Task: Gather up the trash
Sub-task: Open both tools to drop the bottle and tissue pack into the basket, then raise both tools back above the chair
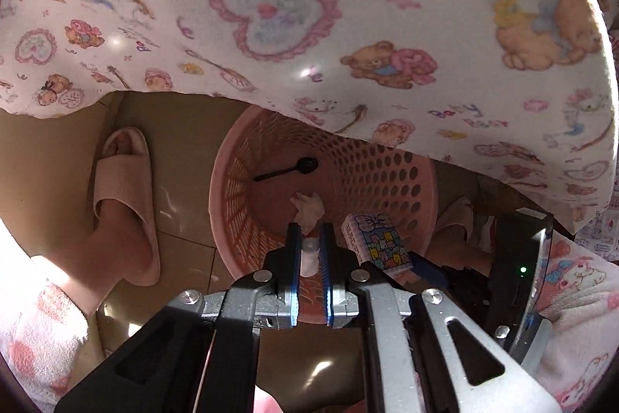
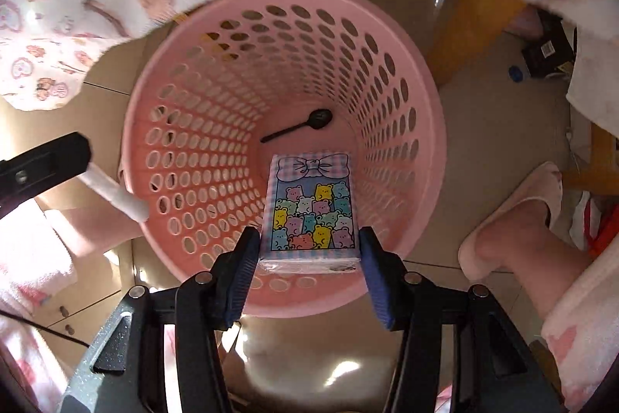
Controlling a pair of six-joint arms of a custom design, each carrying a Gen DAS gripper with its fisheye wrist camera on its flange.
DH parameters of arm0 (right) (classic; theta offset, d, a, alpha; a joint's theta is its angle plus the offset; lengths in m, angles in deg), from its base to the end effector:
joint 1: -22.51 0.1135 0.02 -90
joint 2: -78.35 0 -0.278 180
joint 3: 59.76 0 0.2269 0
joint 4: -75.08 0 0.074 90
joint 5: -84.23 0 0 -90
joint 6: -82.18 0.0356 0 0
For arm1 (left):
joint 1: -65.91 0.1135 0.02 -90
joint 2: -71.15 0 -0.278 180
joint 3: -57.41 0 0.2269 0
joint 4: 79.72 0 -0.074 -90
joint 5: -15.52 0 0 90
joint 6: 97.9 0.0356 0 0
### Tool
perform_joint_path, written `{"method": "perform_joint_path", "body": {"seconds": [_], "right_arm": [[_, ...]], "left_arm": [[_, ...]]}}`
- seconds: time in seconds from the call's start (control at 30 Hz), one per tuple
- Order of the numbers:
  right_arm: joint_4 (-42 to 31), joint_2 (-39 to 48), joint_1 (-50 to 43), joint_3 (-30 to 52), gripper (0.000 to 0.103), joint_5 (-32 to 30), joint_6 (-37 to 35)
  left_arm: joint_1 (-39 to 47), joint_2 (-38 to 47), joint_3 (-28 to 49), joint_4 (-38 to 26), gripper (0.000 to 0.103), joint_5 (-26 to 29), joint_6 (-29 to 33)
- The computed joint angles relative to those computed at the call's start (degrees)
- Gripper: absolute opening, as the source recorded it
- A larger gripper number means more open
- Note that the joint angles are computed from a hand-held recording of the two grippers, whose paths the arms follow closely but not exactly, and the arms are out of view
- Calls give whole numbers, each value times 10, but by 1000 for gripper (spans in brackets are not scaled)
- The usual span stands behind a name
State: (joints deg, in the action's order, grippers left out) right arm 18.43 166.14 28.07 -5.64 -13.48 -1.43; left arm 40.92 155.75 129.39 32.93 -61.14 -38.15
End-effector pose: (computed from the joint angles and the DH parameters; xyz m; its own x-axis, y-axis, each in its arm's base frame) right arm 0.1961 0.0239 0.1562 -0.9997 0.0135 0.0205 0.0161 0.9910 0.1327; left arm 0.2088 -0.1064 0.2337 -0.9964 -0.0764 -0.0360 -0.0631 0.9567 -0.2840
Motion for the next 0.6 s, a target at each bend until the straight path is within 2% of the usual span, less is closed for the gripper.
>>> {"method": "perform_joint_path", "body": {"seconds": [0.13, 0.3, 0.43, 0.6], "right_arm": [[5, 19, -3, -4, 55, -5, 10], [-4, -3, -8, -5, 55, -11, 7], [-14, -21, 13, -3, 55, 9, 22], [-88, -63, 32, 51, 55, 48, 11]], "left_arm": [[-8, 13, -4, 4, 9, 1, -1], [-23, 29, 0, -6, 9, -17, 1], [-20, 15, 1, -12, 9, -11, 6], [-54, -4, 35, -42, 13, -70, 1]]}}
